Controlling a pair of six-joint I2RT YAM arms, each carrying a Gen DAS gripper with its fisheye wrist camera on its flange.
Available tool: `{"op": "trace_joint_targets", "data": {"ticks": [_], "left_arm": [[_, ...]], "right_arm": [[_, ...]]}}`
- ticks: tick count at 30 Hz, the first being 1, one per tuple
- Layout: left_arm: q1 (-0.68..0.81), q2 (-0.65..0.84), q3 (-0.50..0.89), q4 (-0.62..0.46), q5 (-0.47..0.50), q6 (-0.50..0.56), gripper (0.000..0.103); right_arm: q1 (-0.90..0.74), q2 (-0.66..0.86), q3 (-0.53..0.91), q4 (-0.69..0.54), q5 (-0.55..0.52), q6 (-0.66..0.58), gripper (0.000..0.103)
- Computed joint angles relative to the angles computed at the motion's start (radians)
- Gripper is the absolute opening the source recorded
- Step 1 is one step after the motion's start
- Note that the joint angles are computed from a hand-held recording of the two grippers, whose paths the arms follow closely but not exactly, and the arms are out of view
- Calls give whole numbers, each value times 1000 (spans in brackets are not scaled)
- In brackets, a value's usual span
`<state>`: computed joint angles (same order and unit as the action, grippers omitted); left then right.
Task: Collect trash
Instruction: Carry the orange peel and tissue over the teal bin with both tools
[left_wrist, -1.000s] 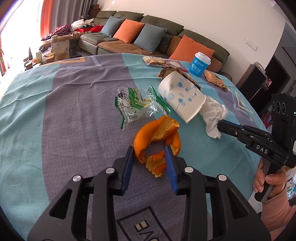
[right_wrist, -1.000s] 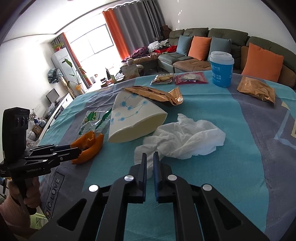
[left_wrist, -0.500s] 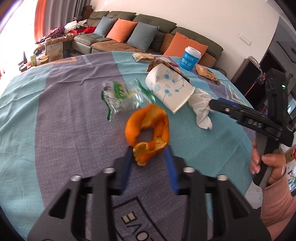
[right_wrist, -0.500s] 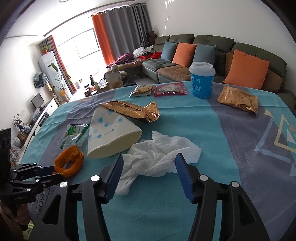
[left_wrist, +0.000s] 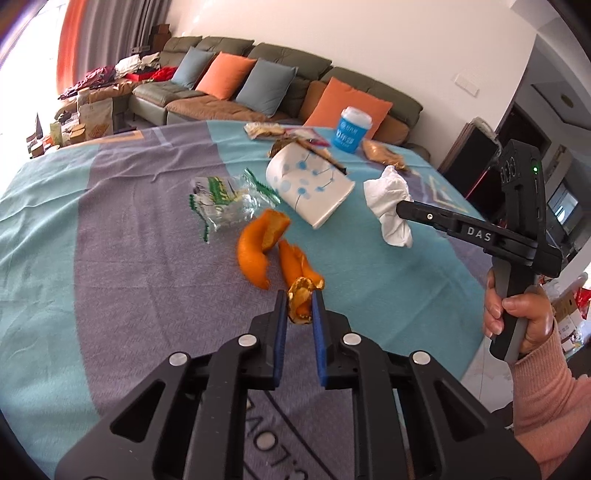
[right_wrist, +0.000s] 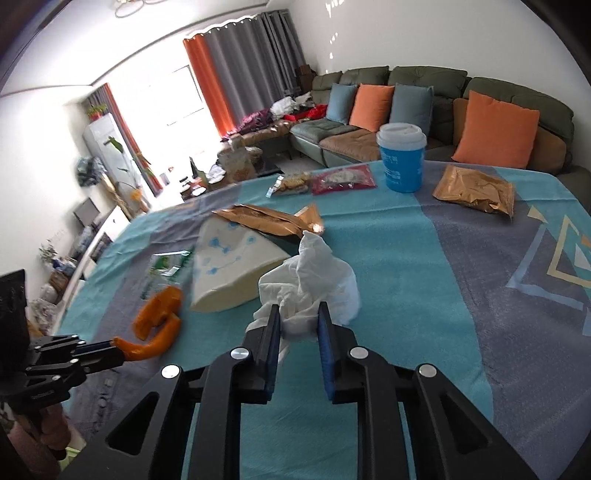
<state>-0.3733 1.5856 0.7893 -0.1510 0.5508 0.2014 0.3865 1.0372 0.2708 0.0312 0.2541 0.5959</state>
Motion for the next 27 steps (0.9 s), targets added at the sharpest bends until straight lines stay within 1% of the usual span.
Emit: {"op": "trace_joint_targets", "data": {"ticks": [4,7,9,13,17,22,25,27], "left_arm": [[65,-83,-47,-33,61,41,12],[133,-146,-74,-81,115,84,11],[181,-192,-93,-113,145,115,11],[301,-265,-110,-203,206,189,10],[415,-298,-117,-266,248,261,9],[490,-260,-117,-292,227,328,10],[507,-225,-131,-275,195,354,17],[513,-212,-146,-261,185,364,29]], "right_arm": [[67,-67,4,-31,17,6,18],[129,-67,27,-34,30,20,18],[167,-50,43,-15,30,22,18],[246,37,100,38,38,3,18],[305,146,165,96,28,-15,18],[364,290,239,153,11,-9,19],[382,361,275,170,-10,-5,19],[390,392,292,175,-25,0,19]]}}
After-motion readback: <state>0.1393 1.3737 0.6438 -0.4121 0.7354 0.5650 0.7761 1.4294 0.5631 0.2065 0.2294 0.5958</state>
